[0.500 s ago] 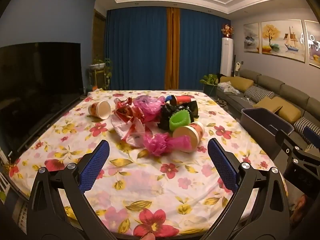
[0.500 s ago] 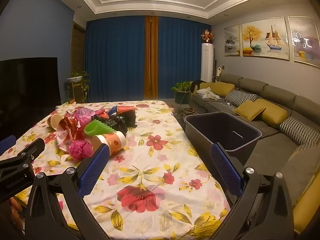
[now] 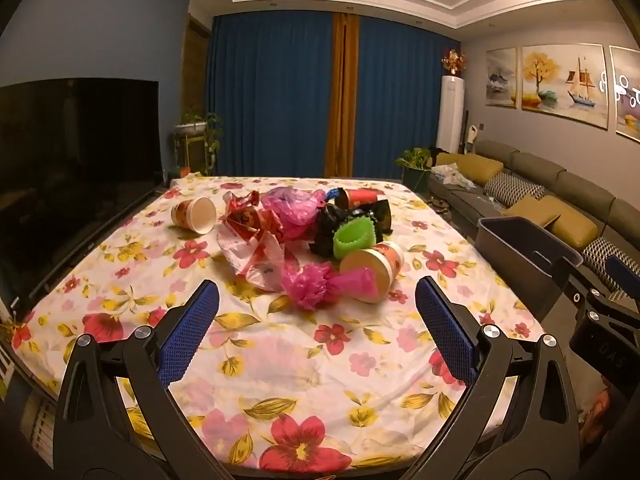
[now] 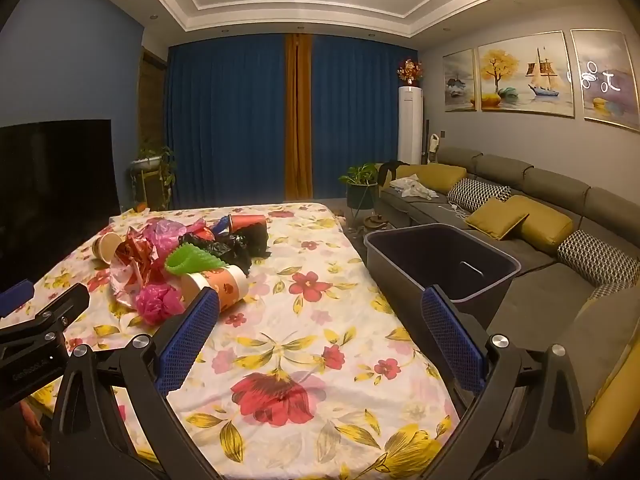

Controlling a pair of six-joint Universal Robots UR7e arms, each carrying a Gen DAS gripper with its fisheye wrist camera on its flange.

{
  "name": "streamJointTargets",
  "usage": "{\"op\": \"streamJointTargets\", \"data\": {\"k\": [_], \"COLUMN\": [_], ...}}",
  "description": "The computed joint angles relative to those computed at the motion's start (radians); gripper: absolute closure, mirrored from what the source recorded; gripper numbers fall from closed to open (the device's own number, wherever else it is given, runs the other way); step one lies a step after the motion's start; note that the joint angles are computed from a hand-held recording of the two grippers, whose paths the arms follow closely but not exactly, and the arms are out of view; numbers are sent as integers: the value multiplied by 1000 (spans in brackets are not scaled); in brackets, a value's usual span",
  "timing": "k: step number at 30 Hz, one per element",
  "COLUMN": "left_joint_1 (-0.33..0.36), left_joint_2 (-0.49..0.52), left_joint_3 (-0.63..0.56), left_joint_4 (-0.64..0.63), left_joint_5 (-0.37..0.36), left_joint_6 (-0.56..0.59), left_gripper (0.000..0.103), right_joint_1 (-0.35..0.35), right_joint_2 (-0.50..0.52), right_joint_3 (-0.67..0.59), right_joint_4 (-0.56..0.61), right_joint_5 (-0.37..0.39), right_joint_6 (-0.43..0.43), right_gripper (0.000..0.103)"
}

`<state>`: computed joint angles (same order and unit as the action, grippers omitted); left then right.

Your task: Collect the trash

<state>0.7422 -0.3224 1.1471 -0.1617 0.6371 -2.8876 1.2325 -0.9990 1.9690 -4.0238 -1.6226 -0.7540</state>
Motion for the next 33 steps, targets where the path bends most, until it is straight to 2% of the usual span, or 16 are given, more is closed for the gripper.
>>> {"op": "streamJointTargets", "data": {"k": [8,33], "left_joint_1": [-2,-2], "left_joint_2": [-9,-4], "left_joint_3": [21,16], "left_joint_4": [-42,-34], "left_joint_5": [0,11], "left_joint_6": [17,23], "left_gripper": [6,6], "right_joint_1": [0,-2], "right_joint_2": [-5,0], "right_joint_3": [2,-1], "right_joint_4": [-1,-3], "right_joint_5": [0,1], "right_joint_6": [5,13], "right_gripper": [5,5]}}
